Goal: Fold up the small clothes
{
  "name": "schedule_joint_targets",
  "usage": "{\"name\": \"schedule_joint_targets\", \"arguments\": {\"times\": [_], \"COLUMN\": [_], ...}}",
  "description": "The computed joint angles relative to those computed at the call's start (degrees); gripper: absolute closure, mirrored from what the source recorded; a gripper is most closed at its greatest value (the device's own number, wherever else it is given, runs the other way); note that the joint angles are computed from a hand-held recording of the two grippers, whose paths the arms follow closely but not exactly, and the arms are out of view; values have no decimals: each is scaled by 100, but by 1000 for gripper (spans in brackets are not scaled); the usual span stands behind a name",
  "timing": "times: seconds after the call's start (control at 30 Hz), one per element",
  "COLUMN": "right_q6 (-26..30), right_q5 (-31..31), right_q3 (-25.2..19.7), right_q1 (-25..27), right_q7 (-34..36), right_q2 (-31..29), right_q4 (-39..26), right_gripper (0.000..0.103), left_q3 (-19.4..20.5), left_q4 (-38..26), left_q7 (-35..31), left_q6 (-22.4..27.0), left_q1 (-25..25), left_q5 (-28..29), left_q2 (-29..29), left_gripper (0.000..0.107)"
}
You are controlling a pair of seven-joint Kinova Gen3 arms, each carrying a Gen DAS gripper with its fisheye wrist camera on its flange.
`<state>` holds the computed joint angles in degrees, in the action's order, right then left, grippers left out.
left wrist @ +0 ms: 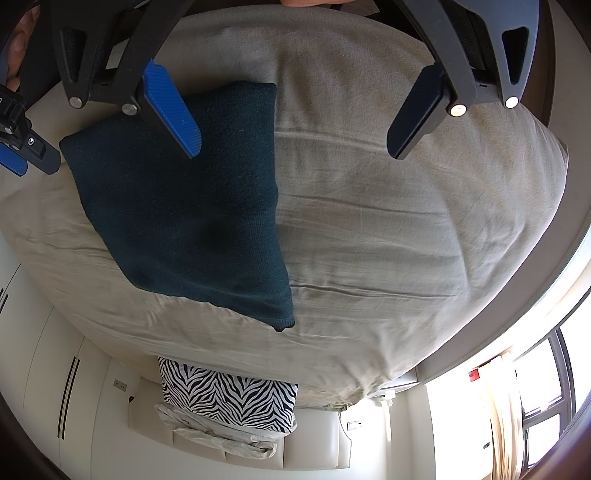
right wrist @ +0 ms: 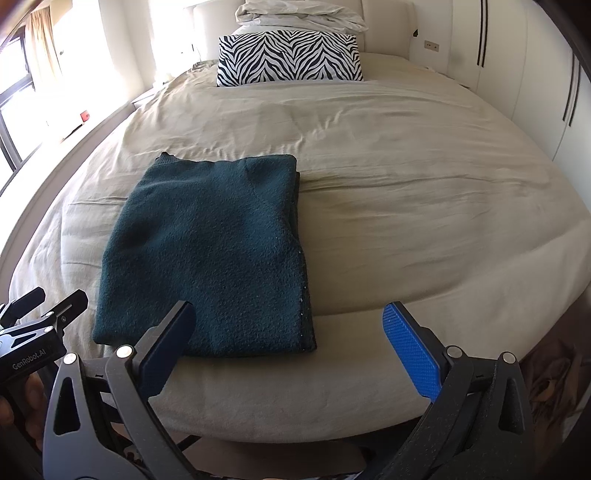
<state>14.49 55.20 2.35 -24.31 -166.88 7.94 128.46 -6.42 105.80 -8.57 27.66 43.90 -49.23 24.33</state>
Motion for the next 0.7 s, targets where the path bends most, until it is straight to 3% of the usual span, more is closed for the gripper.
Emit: {"name": "schedule_joint_targets", "arguments": {"times": [0.7], "right_q6": [-83], "right_q5": [-259], "right_q3": [40], "right_q1": [47], "right_q7": [298], "right_q2": [-12], "right_q4": [21], "right_gripper": [0], "left_q3": [4], "left_q4": [7], "left_q7": [-36], "left_q6": [-41], "left_q1": [-17], "left_q5": [16], "left_q2": [30], "left_gripper": [5]}}
